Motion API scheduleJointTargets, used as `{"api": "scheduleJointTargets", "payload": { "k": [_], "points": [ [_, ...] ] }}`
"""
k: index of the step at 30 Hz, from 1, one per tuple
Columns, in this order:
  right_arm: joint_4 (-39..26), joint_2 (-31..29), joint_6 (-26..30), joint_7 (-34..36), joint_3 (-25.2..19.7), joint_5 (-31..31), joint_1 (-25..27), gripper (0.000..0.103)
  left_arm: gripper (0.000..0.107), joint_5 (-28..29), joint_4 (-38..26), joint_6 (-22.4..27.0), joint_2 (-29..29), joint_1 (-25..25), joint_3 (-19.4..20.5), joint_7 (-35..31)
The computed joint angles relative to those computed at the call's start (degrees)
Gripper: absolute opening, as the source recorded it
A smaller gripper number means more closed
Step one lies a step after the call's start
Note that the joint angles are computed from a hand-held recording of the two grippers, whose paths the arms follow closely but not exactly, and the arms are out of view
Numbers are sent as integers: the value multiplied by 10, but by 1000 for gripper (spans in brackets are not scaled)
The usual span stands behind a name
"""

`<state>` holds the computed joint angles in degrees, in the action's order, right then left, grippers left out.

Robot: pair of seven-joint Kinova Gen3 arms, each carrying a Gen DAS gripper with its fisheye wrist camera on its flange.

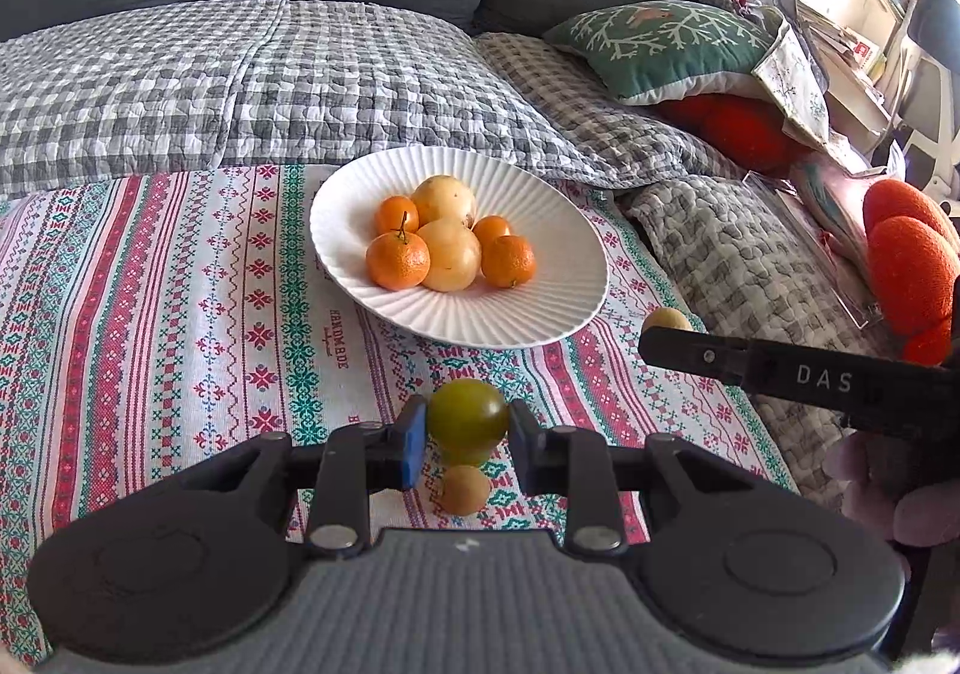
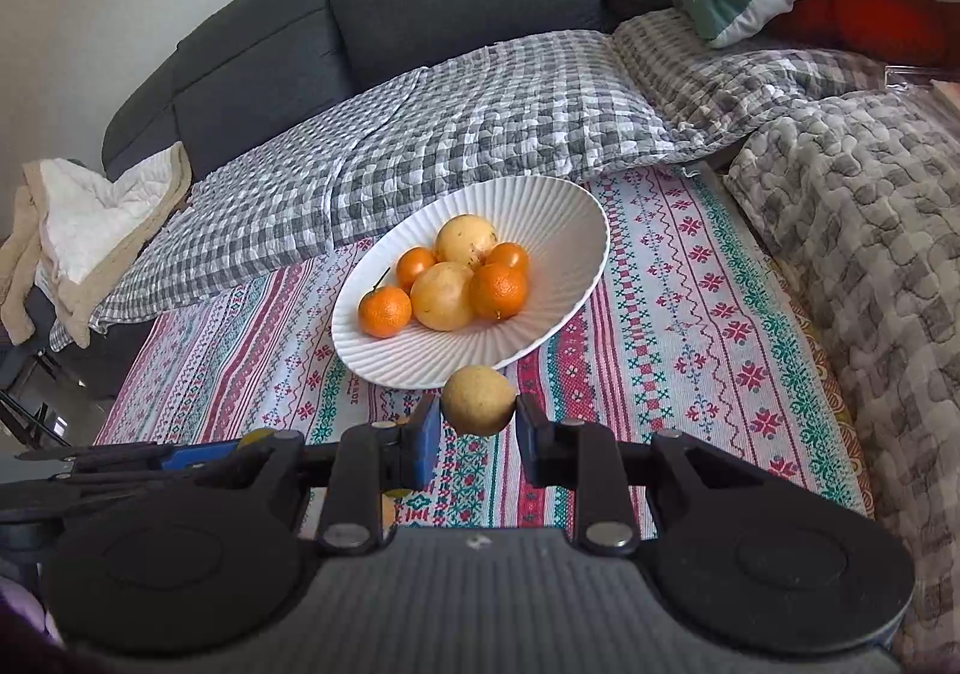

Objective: Organize fruits
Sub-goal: 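Carry the green tomato and tan fruit over the white plate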

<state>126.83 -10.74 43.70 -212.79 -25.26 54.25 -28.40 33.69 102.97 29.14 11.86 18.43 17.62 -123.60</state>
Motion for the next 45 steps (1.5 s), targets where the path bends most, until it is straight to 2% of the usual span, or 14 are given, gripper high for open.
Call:
{"api": "scheduleJointTargets", "payload": {
  "k": [4, 7, 13, 23, 27, 36, 45],
  "points": [
    [8, 8, -27, -39, 14, 45, 18, 24, 21, -40, -28, -24, 27, 27, -3, 22],
    [4, 23, -23, -47, 25, 62, 20, 24, 21, -63, -45, -44, 52, 33, 7, 24],
    [-6, 52, -9, -20, 54, 77, 7, 24, 21, -120, -70, -73, 94, 48, 14, 46],
    [24, 63, -102, -112, 95, 172, 17, 24, 21, -156, -72, -117, 126, 26, 58, 22],
    [11, 80, -110, -101, 101, 169, 14, 24, 21, -177, -75, -123, 132, 34, 55, 20],
    [-15, 103, -122, -44, 118, 121, 9, 24, 21, -197, -77, -136, 142, 30, 65, 20],
    [-17, 112, -119, -59, 126, 123, 0, 24, 22, -196, -80, -139, 152, 16, 79, 18]
  ]
}}
